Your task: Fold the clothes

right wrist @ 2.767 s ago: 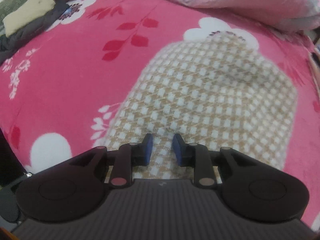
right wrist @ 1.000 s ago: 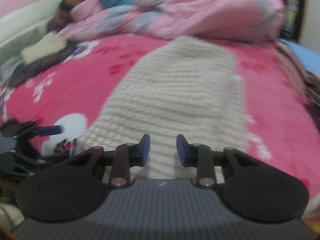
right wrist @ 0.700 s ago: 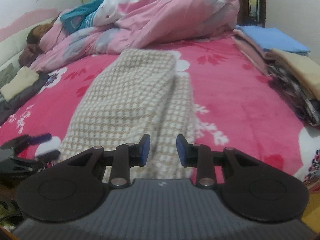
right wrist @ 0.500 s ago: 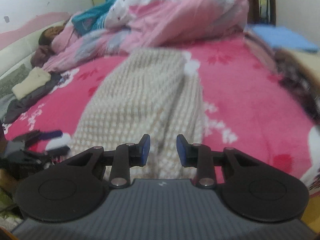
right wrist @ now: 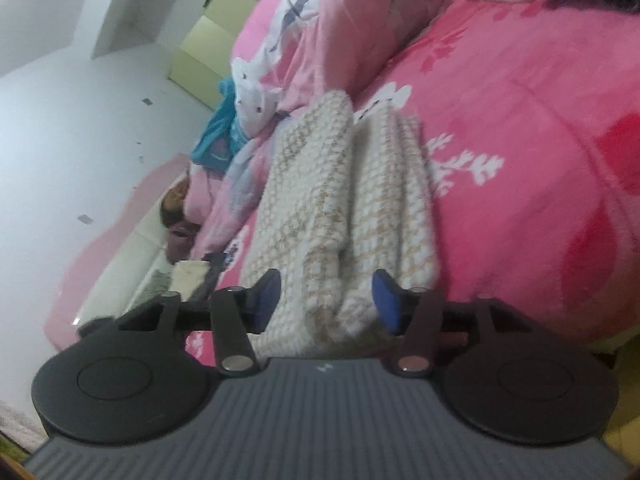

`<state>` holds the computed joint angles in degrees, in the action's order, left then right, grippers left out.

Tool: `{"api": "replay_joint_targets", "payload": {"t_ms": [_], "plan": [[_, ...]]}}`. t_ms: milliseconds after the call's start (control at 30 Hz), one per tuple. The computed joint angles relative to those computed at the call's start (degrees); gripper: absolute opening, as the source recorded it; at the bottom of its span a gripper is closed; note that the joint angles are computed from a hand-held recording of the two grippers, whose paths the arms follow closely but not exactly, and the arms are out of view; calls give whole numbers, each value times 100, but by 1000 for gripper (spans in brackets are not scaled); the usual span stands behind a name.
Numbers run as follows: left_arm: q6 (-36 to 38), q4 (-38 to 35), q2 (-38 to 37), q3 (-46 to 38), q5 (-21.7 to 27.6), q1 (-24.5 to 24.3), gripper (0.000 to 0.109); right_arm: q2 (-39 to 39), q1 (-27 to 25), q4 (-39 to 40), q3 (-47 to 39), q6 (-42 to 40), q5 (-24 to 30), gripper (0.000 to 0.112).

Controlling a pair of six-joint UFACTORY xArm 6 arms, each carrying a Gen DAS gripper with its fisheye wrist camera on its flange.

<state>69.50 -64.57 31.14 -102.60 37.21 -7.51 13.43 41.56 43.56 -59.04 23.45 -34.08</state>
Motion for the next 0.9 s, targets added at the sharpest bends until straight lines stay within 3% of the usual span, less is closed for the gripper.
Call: {"api": "replay_joint_targets", "payload": {"t_ms": [100, 200, 367, 500, 667, 733, 767, 833, 900], "plan": [[-1273, 633, 683, -987, -21, -75, 88, 138, -347, -827, -21, 650, 111, 56], [-2036, 941, 1225, -1800, 258, -61, 88, 311, -674, -1549, -135, 1186, 261, 59], [-3092, 1071, 2068, -3087, 1238, 42, 88, 575, -1196, -3077, -392, 2268, 480, 65], [-3335, 1108, 2311, -3402, 1289, -16, 88, 648, -1377, -3794, -609, 2589, 578, 66], [-3492, 1164, 2542, -3739, 1269, -105, 88, 763, -1362, -3365, -1025, 1847, 1114, 65], [-3514, 1237, 2647, -3900, 1256, -143, 87, 843, -1360, -3184, -1184, 1525, 1197, 57], [-3509, 1275, 2692, -3973, 1249, -164, 86, 869, -1350, -3051, -1280, 1299, 1316, 42], [-3469, 1328, 2738, -4067, 1250, -196, 86, 926, -1320, -2722, -1480, 796, 1538, 28], [-3584, 1414, 2810, -4209, 1304, -202, 86, 984, -1342, -2775, -1588, 739, 1568, 23]]}}
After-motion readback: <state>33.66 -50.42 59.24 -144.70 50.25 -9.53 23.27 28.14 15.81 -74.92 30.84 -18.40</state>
